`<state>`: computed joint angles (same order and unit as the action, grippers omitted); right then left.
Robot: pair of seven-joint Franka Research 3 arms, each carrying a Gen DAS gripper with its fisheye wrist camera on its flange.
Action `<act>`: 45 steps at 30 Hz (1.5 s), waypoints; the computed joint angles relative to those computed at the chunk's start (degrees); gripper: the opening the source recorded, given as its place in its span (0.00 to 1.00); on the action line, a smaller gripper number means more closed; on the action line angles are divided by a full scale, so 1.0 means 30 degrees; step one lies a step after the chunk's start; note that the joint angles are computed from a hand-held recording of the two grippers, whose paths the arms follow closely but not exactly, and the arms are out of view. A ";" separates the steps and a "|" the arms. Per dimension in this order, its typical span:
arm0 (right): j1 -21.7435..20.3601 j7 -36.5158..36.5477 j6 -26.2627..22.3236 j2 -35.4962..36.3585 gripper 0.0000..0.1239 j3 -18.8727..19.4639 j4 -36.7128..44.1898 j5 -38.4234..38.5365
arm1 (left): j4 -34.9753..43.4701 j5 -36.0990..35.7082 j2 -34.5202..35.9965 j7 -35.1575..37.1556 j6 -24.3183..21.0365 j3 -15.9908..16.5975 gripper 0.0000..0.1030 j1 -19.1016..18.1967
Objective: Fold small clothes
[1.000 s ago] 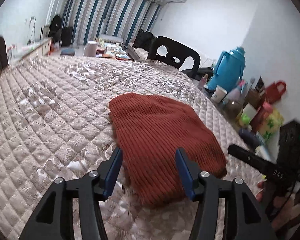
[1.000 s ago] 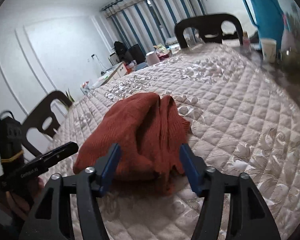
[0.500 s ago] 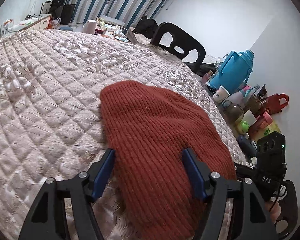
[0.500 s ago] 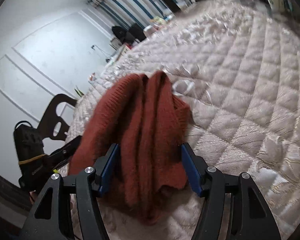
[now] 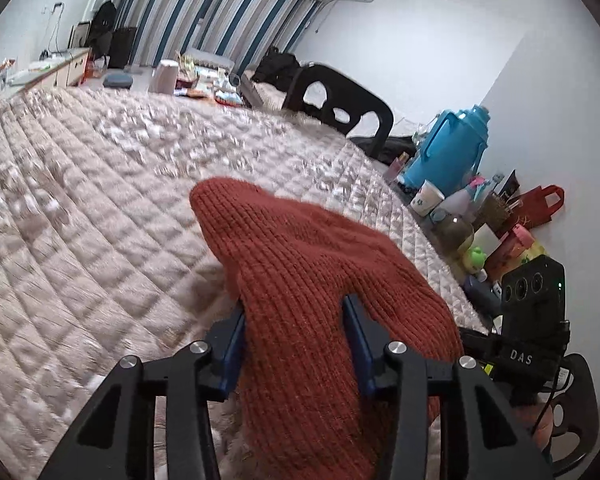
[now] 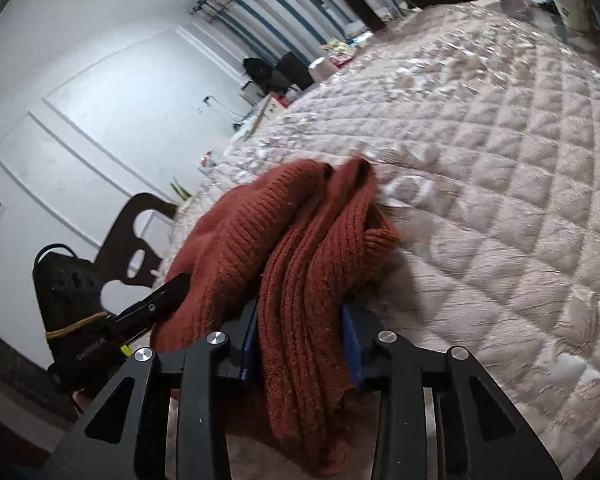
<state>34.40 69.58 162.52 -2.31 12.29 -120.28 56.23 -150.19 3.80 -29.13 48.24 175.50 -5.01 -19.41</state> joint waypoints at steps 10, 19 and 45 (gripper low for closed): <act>0.0891 -0.0357 0.0240 0.2260 0.29 0.1024 0.3333 -0.0659 | -0.1601 0.0763 -0.3985 0.0720 -0.1280 0.0732 0.47 0.1885; 0.1705 0.1681 0.0265 0.6959 0.29 0.2087 0.8251 -0.4395 | -0.2891 0.1240 -0.6086 0.2150 -0.2532 0.1975 0.47 0.3888; 0.3899 0.7261 0.2080 0.6924 0.24 0.0522 0.7856 -1.4003 | -0.5410 0.2287 -0.9728 0.1070 -0.3495 -0.0437 0.50 0.5899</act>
<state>46.10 91.36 168.76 18.46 13.85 -96.71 14.22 -166.42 10.66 -58.31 51.45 165.01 -6.32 -1.72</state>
